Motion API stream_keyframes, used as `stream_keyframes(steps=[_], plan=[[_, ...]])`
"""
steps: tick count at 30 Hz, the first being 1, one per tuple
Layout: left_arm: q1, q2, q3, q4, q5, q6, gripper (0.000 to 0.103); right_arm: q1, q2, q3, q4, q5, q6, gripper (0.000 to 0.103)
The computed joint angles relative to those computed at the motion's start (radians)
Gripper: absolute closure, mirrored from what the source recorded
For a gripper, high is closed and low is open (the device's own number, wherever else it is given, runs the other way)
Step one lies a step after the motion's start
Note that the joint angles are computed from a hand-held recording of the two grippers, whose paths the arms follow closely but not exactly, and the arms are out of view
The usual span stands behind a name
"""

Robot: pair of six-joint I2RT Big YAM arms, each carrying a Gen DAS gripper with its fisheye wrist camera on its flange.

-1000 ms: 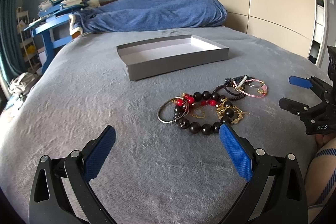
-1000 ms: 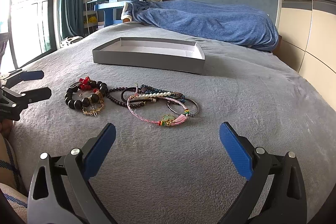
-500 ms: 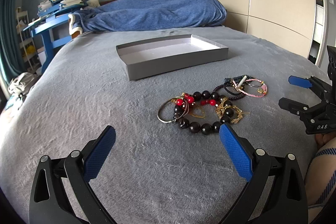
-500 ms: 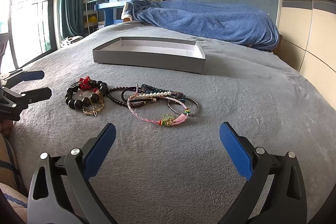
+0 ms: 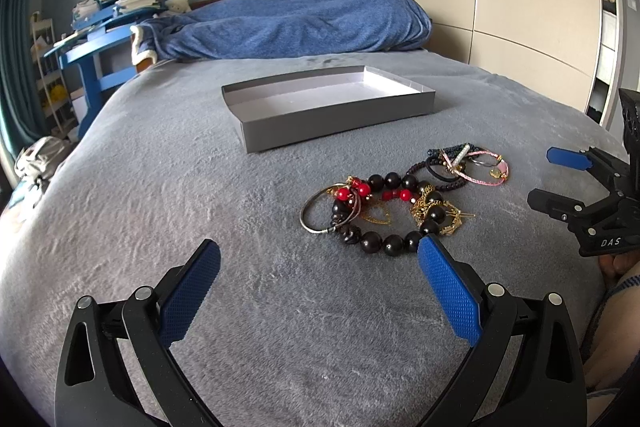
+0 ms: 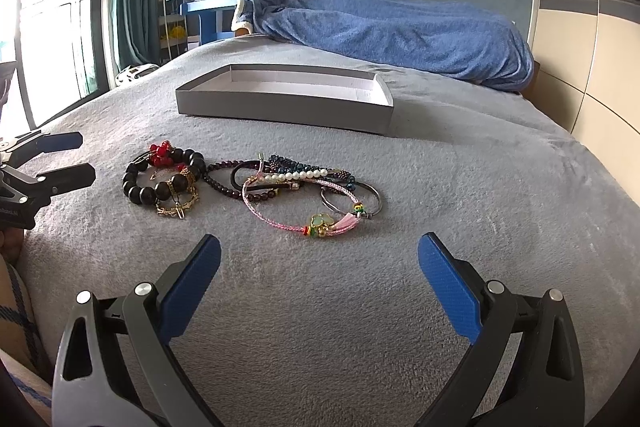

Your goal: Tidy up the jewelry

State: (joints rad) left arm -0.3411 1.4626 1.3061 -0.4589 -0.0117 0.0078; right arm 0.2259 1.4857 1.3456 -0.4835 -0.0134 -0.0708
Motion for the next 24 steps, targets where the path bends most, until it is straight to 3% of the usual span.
stream_keyframes(steps=[24], plan=[[0.008,0.007,0.003,-0.008,0.011,-0.011,0.007,0.001,0.021,0.026,-0.036,0.002,0.006,0.006]])
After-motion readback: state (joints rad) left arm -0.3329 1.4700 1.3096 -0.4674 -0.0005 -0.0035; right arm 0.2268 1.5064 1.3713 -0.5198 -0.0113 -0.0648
